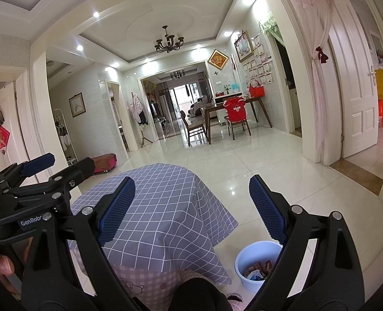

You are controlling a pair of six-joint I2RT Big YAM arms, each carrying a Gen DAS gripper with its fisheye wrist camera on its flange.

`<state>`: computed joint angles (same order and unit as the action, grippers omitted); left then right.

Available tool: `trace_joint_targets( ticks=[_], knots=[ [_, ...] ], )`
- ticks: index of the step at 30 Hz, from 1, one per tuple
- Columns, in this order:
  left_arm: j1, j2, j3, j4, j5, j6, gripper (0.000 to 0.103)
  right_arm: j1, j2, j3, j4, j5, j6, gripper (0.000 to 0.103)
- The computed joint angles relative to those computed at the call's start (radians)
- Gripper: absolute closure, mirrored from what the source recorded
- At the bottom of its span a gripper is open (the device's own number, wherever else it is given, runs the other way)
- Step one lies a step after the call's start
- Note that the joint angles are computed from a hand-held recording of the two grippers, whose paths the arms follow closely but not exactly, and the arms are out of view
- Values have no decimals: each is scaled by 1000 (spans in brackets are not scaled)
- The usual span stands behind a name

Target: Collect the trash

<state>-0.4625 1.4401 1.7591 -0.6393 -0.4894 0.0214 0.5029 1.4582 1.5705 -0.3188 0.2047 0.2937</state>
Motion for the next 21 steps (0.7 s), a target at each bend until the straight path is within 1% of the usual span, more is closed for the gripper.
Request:
trace_joint_targets(
  ticks=[21],
  knots=[
    [2,-1,1,-1,1,3,9,2,0,4,-4,2,1,15]
  ],
)
